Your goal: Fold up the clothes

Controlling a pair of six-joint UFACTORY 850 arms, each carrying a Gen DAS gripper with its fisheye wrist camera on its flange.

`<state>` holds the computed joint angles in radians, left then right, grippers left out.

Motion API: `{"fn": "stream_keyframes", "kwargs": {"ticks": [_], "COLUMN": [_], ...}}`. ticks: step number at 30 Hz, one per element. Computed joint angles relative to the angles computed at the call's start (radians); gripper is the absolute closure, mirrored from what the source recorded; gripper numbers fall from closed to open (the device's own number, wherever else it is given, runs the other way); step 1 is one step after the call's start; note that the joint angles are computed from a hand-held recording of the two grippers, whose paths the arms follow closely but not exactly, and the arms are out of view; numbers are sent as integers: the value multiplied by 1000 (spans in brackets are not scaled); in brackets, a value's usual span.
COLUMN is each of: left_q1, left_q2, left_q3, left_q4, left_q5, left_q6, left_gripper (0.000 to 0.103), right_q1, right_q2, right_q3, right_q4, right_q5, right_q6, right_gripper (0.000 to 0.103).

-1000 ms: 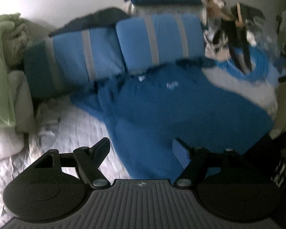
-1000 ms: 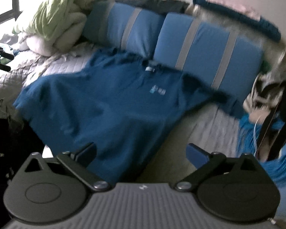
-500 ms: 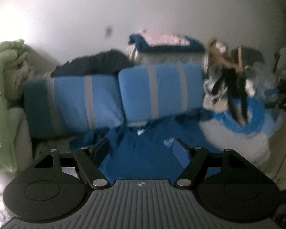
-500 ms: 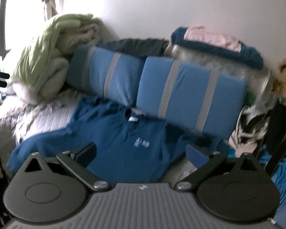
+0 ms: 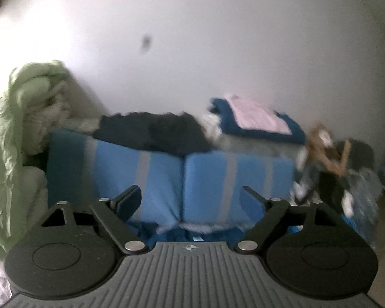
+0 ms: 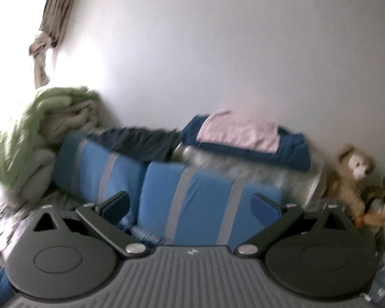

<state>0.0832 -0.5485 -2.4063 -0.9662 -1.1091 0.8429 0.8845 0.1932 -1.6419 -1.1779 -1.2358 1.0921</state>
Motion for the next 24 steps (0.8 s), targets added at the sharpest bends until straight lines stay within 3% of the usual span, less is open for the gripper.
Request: {"fn": "stream_keyframes", "kwargs": {"ticks": [2, 7, 11, 14, 18, 24], "left_q1": [-29, -137, -220, -276, -331, -394], "left_q2": [-57, -55, -28, 17, 67, 73], "left_q3": [-72, 37, 175, 352, 561, 730], "left_q4": [30, 63, 76, -43, -257, -369], "left_q5": [72, 362, 517, 625, 706, 772], "left_q6": [-49, -75, -89, 76, 376, 556], "left_gripper": [17, 17, 17, 17, 17, 17], "right_q1": [-55, -181, -274, -322, -358, -382], "right_q2": [-6, -47, -108, -148, -157, -158], "right_q3": [3, 41, 75, 127, 232, 402], "right_q4": [-19, -99, -138, -159, -153, -124], "right_q5": [35, 60, 59, 62, 128, 239], "right_q6": [32, 101, 169, 245, 379, 495], "right_gripper": [0, 0, 0, 0, 0, 0]}}
